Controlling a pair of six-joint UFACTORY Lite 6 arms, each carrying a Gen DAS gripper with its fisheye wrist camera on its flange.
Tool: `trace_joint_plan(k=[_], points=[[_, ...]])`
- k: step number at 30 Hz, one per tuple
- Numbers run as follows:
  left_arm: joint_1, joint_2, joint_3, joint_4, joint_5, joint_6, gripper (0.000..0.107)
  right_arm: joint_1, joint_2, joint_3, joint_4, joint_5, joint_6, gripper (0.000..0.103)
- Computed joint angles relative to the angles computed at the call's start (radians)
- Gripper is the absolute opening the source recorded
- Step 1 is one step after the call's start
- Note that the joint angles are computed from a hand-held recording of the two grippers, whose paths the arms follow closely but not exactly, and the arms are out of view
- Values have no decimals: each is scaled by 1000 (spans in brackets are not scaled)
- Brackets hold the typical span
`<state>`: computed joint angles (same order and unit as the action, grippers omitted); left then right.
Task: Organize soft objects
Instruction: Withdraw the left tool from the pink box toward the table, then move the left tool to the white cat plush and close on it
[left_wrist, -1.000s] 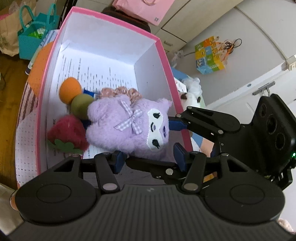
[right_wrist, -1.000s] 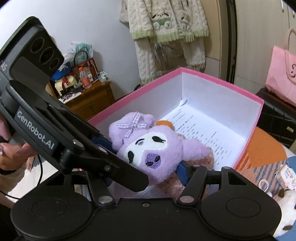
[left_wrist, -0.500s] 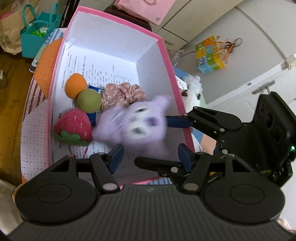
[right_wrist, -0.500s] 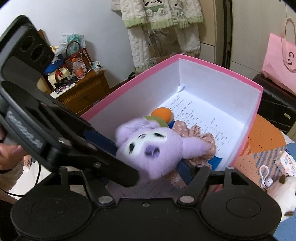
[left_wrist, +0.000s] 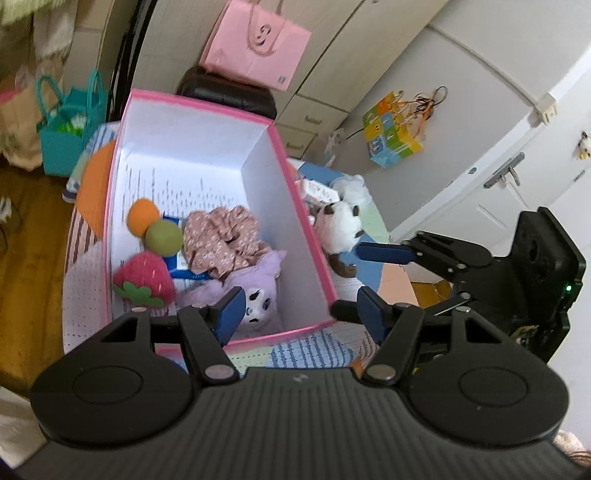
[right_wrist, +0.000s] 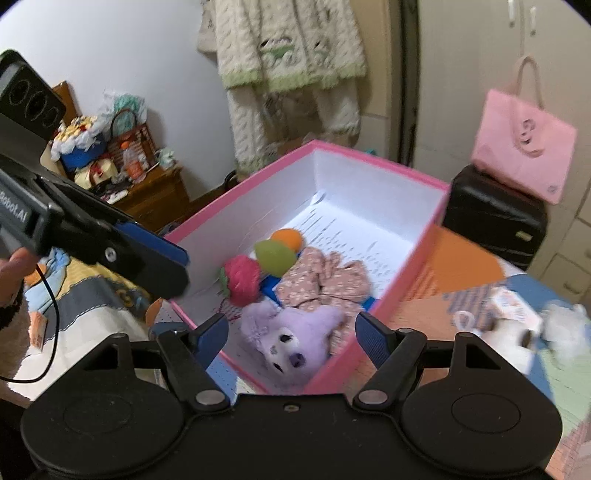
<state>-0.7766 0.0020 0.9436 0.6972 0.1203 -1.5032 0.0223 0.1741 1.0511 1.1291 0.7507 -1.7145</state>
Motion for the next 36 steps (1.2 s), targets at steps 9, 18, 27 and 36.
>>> trace_joint_plan(k=[9, 18, 27, 36], points=[[-150, 81, 171, 188, 136, -158, 67, -326, -110, -50, 16, 179, -135, 80], [-178, 372, 538, -120, 178, 224, 70, -536, 0, 30, 55, 299, -261, 80], [-187, 706, 989, -264, 279, 446, 75, -588, 189, 180, 70, 359, -361, 81], [-188, 1061, 1473, -250, 430, 480, 78, -558, 405, 310, 154, 363, -495, 81]])
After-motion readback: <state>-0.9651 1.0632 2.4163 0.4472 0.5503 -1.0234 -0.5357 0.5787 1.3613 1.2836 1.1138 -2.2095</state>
